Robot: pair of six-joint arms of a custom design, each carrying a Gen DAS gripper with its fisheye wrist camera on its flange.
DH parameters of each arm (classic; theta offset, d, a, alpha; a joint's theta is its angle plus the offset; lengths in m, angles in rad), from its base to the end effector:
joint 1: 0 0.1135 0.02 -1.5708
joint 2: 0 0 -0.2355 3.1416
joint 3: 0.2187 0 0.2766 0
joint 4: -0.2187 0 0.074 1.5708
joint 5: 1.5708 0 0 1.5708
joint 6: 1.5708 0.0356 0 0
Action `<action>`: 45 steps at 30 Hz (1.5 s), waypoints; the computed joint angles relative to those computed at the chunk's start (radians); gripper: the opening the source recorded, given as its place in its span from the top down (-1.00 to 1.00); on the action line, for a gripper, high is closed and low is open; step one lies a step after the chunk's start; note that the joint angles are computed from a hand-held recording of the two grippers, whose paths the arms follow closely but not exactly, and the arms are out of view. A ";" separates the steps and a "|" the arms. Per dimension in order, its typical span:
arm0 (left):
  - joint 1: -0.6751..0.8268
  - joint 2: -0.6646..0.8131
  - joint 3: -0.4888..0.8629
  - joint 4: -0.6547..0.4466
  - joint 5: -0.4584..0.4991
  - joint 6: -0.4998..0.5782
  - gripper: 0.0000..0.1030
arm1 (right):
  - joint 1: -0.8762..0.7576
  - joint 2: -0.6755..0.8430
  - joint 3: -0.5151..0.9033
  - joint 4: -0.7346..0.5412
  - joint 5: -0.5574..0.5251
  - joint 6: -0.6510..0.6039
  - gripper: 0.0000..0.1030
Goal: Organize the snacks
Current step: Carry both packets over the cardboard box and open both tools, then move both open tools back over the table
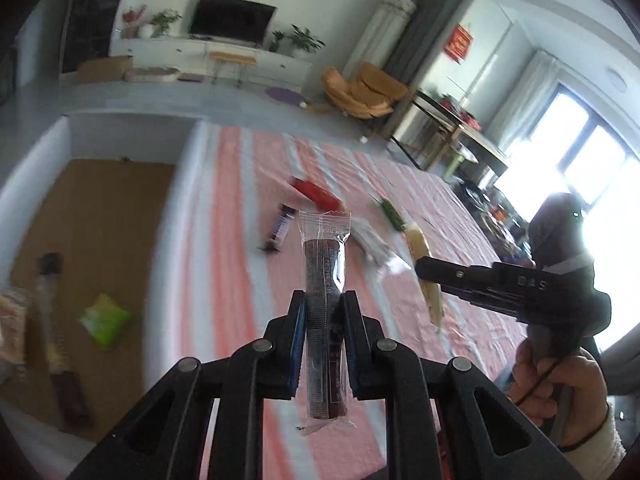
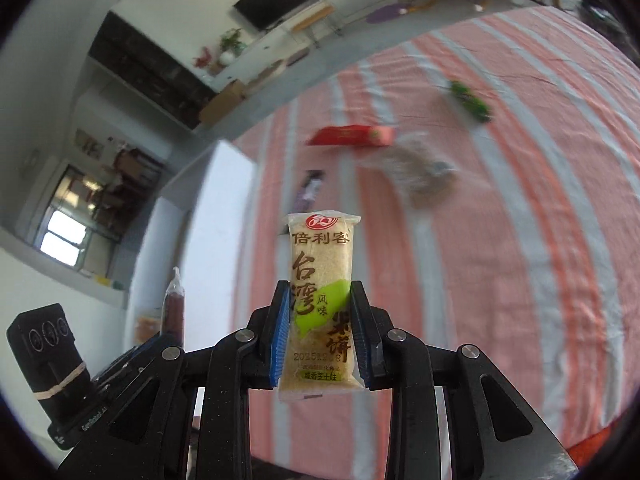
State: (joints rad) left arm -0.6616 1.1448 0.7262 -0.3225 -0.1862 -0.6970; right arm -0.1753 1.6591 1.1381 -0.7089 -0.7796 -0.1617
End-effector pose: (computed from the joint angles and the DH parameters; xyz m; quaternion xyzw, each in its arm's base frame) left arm 0.2204 -0.1633 0.1995 -0.0536 0.9104 -0.1859 0.3657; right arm 0.3372 -0.0343 0.1721 -0.0583 0.9120 0.3429 0.2175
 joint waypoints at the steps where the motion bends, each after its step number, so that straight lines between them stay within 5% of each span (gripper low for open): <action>1: 0.044 -0.097 -0.036 -0.071 -0.029 0.004 0.67 | 0.076 -0.033 -0.012 0.015 -0.023 0.045 0.43; 5: 0.269 -0.357 -0.163 -0.290 -0.121 0.047 0.67 | 0.399 -0.084 -0.021 0.138 -0.041 0.243 0.43; 9: 0.470 -0.394 -0.282 -0.315 -0.112 0.096 0.58 | 0.637 -0.011 0.006 0.259 0.054 0.345 0.33; 12: 0.496 -0.363 -0.349 -0.274 -0.115 0.063 -0.16 | 0.694 0.021 0.006 0.266 0.137 0.323 -0.17; 13: 0.476 -0.354 -0.359 -0.259 -0.126 0.037 -0.39 | 0.680 -0.002 -0.026 0.282 0.148 0.308 -0.15; 16: 0.372 -0.301 -0.353 -0.195 -0.162 -0.018 -0.53 | 0.586 -0.135 -0.179 0.350 0.269 0.227 -0.13; 20: 0.190 -0.118 -0.226 -0.098 -0.230 -0.047 -0.66 | 0.379 -0.329 -0.423 0.543 0.604 0.114 -0.35; 23: 0.063 0.027 -0.111 -0.024 -0.278 -0.037 -0.87 | 0.214 -0.320 -0.483 0.644 0.771 0.027 -0.35; 29: -0.042 0.331 0.137 0.049 -0.220 0.010 -0.88 | -0.014 -0.285 -0.471 0.687 0.786 -0.035 -0.35; 37: -0.114 0.571 0.385 -0.017 -0.235 0.023 -0.88 | -0.095 -0.268 -0.500 0.759 0.775 -0.055 -0.43; 45: -0.105 0.805 0.464 0.017 -0.180 -0.022 -0.88 | -0.148 -0.017 -0.592 1.104 0.693 -0.072 -0.48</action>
State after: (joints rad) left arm -0.7671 1.9502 1.1902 -0.3054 -0.3658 -0.7187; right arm -0.3236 1.6423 0.5461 0.3952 -0.0865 -0.2333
